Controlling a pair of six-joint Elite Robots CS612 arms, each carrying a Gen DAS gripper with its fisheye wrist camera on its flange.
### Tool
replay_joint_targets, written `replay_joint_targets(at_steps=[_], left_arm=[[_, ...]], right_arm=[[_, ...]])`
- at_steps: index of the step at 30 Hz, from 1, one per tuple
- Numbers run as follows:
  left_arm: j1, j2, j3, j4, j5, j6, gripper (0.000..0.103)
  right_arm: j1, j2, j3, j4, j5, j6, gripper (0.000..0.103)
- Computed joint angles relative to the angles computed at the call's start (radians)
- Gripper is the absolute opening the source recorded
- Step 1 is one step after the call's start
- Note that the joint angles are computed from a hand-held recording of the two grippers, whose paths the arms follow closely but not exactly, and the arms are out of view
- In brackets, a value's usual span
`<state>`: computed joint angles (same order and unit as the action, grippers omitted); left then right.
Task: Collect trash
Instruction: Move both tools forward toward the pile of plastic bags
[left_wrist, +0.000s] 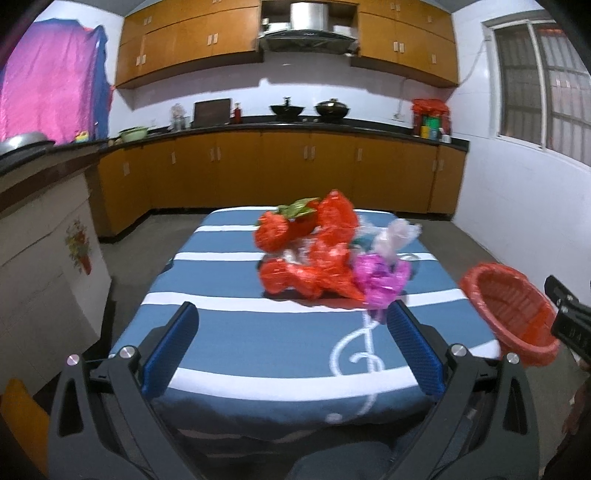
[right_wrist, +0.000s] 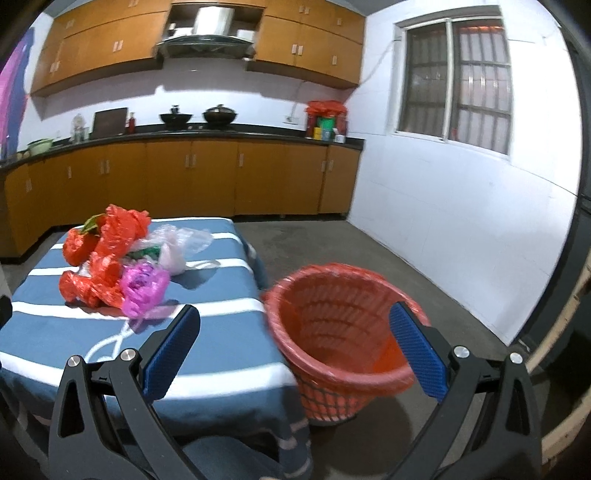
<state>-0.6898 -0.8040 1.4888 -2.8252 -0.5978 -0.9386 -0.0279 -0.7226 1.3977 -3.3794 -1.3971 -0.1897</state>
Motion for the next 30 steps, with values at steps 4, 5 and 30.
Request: replay_joint_targets(at_steps=[4, 5, 30], left_arm=[[0.024, -0.009, 0.012, 0.023, -0.019, -0.053, 0.099], [0.03, -0.01, 0.014, 0.028, -0.021, -0.065, 0.099], [0.149, 0.083, -0.115, 0.048, -0.083, -0.067, 0.099]], right_arm=[[0.014, 0.029, -0.075, 0.072, 0.061, 0.018, 0.099], [0.02, 0.041, -0.1, 0.091, 0.073, 0.02, 0.096], [0.108, 0.323, -0.661, 0.586, 0.072, -0.026, 0.049]])
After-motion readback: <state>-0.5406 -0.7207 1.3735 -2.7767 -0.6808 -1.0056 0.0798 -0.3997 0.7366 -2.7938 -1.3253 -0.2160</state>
